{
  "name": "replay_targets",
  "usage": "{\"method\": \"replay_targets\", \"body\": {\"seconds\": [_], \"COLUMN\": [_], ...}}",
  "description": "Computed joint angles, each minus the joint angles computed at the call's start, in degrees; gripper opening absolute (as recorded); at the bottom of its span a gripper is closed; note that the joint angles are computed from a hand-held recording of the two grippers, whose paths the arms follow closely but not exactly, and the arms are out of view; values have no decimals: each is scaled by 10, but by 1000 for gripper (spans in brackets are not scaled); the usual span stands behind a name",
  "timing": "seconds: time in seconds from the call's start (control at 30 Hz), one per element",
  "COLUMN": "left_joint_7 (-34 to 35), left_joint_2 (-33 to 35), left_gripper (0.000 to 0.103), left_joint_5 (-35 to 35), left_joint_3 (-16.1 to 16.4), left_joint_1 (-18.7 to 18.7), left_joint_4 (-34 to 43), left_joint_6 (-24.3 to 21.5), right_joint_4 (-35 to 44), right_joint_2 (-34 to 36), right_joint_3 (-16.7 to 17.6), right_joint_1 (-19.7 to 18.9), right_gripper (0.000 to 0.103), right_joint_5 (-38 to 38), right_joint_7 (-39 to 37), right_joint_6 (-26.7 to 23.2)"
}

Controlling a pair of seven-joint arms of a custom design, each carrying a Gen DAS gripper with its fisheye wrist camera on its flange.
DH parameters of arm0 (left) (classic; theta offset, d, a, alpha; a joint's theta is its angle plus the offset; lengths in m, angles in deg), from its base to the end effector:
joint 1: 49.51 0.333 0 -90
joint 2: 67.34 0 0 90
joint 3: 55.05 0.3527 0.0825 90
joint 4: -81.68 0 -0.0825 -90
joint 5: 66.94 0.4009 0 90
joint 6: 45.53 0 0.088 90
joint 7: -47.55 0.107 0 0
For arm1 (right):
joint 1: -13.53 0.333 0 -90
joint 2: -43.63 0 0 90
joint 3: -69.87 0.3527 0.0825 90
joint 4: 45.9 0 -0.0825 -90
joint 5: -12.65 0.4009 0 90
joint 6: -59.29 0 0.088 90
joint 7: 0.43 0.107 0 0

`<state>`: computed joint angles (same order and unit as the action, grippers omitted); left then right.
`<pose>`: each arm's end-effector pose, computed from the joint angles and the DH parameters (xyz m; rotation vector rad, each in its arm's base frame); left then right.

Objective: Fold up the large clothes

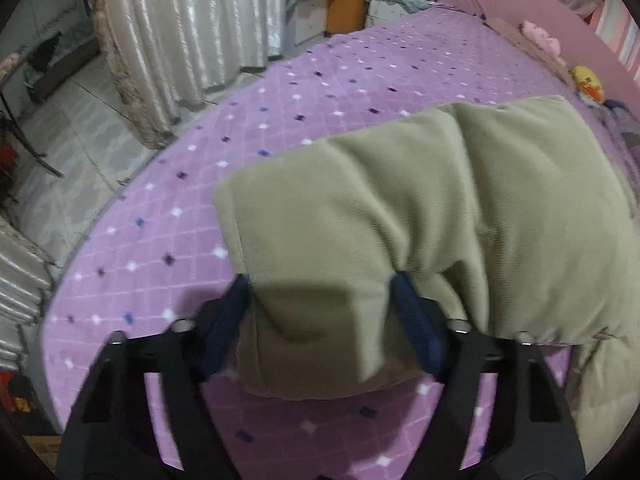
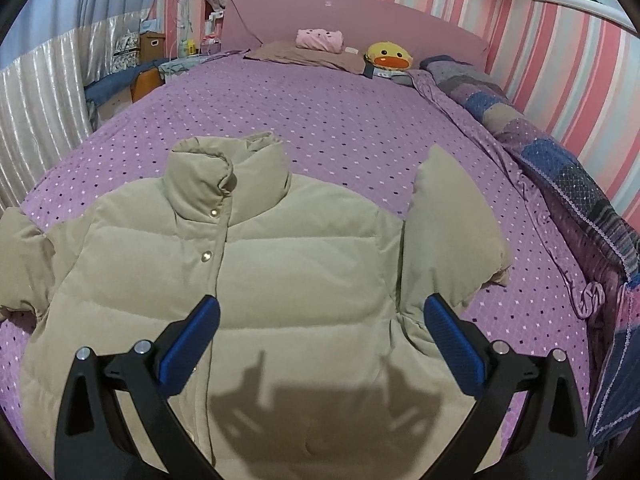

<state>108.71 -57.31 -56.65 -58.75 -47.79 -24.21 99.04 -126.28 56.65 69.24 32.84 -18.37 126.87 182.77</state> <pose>0.6673 -0.0221 0.5133 -2.2451 1.5658 -0.5194 0.6648 0.2037 0.6740 -1.7435 2.0118 -0.9028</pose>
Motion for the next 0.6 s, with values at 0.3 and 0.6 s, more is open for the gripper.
{"method": "replay_targets", "body": {"seconds": [0.3, 0.6], "left_joint_7": [2, 42], "left_joint_2": [10, 73], "left_gripper": [16, 16], "left_joint_5": [3, 11], "left_joint_3": [-9, -43], "left_joint_1": [-18, -77], "left_joint_4": [71, 268], "left_joint_6": [-34, -42], "right_joint_4": [-19, -49], "right_joint_2": [-17, -51], "right_joint_3": [-2, 0], "right_joint_1": [-8, -26], "right_gripper": [102, 102], "right_joint_5": [-6, -30], "right_joint_7": [1, 3], "right_joint_6": [13, 37]}}
